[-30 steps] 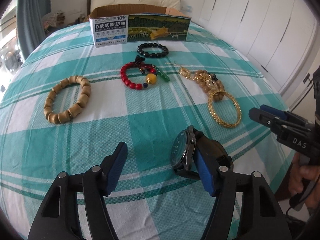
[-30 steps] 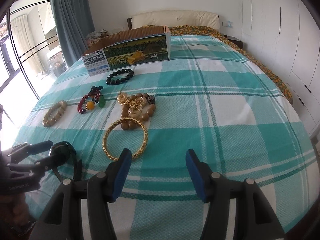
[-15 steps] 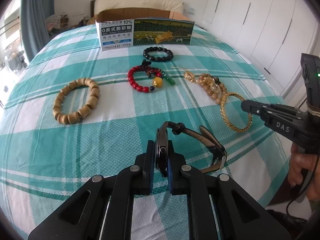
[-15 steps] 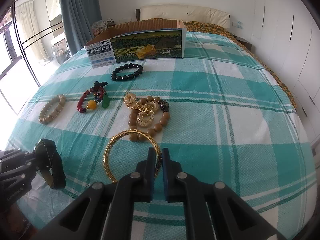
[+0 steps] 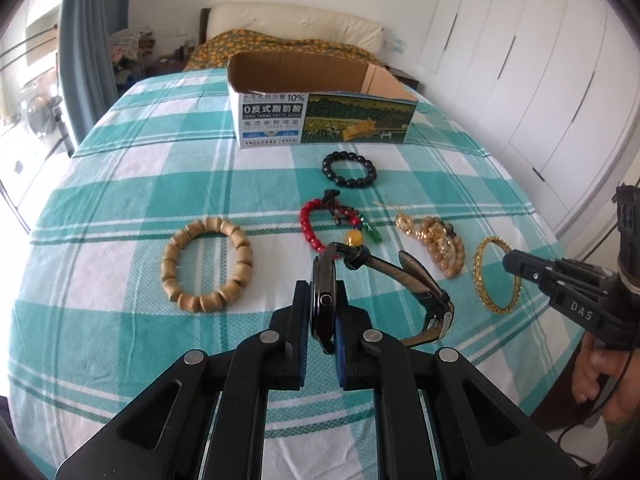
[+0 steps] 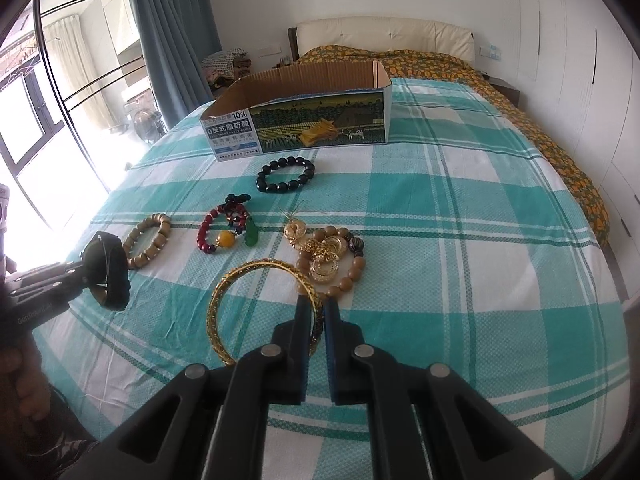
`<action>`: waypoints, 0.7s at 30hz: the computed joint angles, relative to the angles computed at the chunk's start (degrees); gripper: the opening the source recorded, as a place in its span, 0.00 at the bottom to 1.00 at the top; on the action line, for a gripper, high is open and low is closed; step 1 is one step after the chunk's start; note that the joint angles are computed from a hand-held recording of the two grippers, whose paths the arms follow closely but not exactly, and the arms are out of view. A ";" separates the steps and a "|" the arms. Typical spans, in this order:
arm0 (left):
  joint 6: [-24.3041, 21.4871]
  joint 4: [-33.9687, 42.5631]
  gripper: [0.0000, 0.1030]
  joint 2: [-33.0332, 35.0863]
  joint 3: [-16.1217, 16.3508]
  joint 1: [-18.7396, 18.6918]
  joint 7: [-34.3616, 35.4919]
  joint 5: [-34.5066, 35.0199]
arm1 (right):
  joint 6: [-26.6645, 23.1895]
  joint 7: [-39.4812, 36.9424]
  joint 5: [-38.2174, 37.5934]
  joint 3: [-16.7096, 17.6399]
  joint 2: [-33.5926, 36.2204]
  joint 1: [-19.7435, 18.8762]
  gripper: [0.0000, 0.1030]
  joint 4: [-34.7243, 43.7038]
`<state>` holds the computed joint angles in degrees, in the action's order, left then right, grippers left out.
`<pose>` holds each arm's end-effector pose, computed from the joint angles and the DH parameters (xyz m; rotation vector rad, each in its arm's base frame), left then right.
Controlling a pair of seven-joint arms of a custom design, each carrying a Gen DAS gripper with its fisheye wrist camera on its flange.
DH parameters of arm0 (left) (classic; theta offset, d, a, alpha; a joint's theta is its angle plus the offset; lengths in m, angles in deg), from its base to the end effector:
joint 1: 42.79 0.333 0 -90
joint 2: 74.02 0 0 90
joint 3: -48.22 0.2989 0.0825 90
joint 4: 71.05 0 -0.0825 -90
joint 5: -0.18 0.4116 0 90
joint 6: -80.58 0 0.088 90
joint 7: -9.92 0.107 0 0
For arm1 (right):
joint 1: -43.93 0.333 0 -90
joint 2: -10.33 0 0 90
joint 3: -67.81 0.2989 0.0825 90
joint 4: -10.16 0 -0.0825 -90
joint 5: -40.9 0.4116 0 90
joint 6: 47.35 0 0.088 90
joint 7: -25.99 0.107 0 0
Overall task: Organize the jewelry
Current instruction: 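Lower the watch and bangle into the box and open both tools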
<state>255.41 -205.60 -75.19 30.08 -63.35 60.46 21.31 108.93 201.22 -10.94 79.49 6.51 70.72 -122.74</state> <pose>0.4235 -0.3757 0.3843 -1.5729 2.2346 -0.9842 0.4137 0.3668 0.3741 -1.7338 1.8321 -0.5332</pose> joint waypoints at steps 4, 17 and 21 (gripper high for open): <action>-0.67 4.26 0.09 1.44 0.90 -0.16 8.64 -8.87 | 2.03 -4.32 1.16 -1.30 1.20 -1.00 0.07 3.05; -13.19 38.97 0.09 21.87 7.18 -3.52 17.35 -13.42 | 2.20 -23.88 10.88 -7.67 19.26 -3.33 0.07 32.38; -19.56 52.81 0.09 31.68 9.38 -5.55 18.58 -13.02 | -2.03 -32.91 18.86 -8.38 29.73 -3.68 0.07 46.00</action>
